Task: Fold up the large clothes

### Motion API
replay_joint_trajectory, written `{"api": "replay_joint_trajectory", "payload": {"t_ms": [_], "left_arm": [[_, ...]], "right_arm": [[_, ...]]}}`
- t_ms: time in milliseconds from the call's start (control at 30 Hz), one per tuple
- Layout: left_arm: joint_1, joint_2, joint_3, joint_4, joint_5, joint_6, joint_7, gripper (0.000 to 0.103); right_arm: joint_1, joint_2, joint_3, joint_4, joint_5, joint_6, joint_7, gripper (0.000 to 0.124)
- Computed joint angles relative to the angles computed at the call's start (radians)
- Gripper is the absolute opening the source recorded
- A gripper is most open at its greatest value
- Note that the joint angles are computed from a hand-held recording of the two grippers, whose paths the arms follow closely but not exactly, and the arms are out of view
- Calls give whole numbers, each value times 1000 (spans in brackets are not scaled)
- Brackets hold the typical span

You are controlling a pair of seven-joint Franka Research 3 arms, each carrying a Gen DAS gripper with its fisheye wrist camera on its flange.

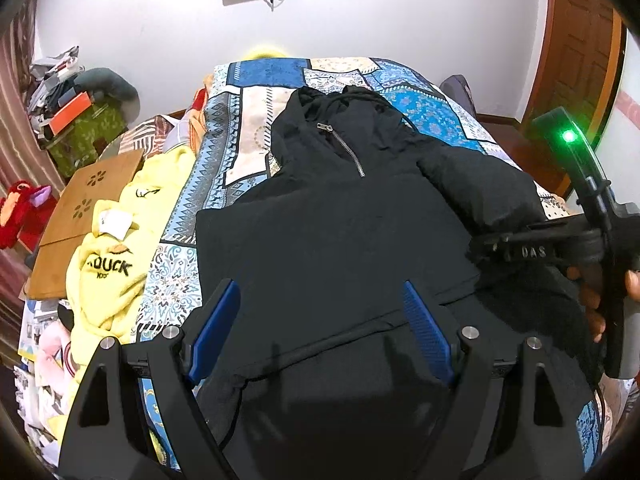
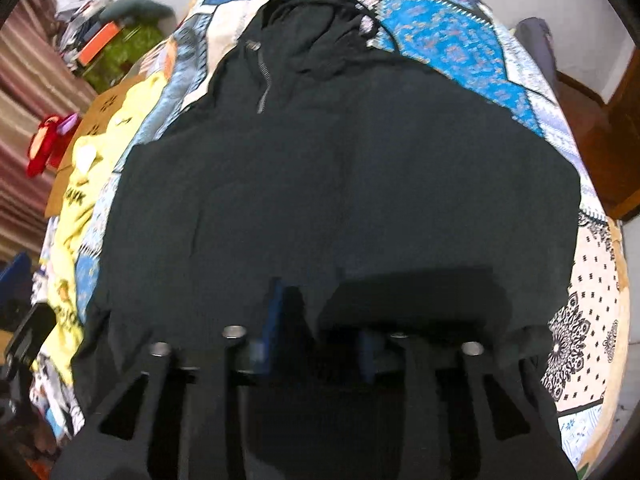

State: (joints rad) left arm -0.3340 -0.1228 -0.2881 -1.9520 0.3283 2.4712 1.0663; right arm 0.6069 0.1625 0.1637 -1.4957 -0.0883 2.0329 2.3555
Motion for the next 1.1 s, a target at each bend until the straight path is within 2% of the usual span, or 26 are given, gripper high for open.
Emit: {"api": "replay_joint_trajectory", "payload": {"t_ms": [200,333,567,700,800,933,1100], "left_arm": [[-11,30,-12,51,27,-10,7,82],[-27,66,-21,107,48,-15,17,83],[-76,174,-37,253,86,-16,70,84],[-121,272,-43,380,88,-33,138,84],[-171,376,-41,511,105,-86,205,84],[-253,544,-31,718,109,-217,332,84],[-348,677,16,868,139,-324,463,84]], "right_arm": [[-2,-80,13,-60,-23,14,-51,37],[-23,-176,24,-146,-81,47,4,37],[-119,-374,53,-331,-136,116,121,37],[-194,-468,86,-407,-176,95,188,39],[-237,-521,102,-456,-187,72,217,40],[-273,-577,96,-537,-132,99,242,40],[-296,-609,91,-611,-64,124,226,40]]}}
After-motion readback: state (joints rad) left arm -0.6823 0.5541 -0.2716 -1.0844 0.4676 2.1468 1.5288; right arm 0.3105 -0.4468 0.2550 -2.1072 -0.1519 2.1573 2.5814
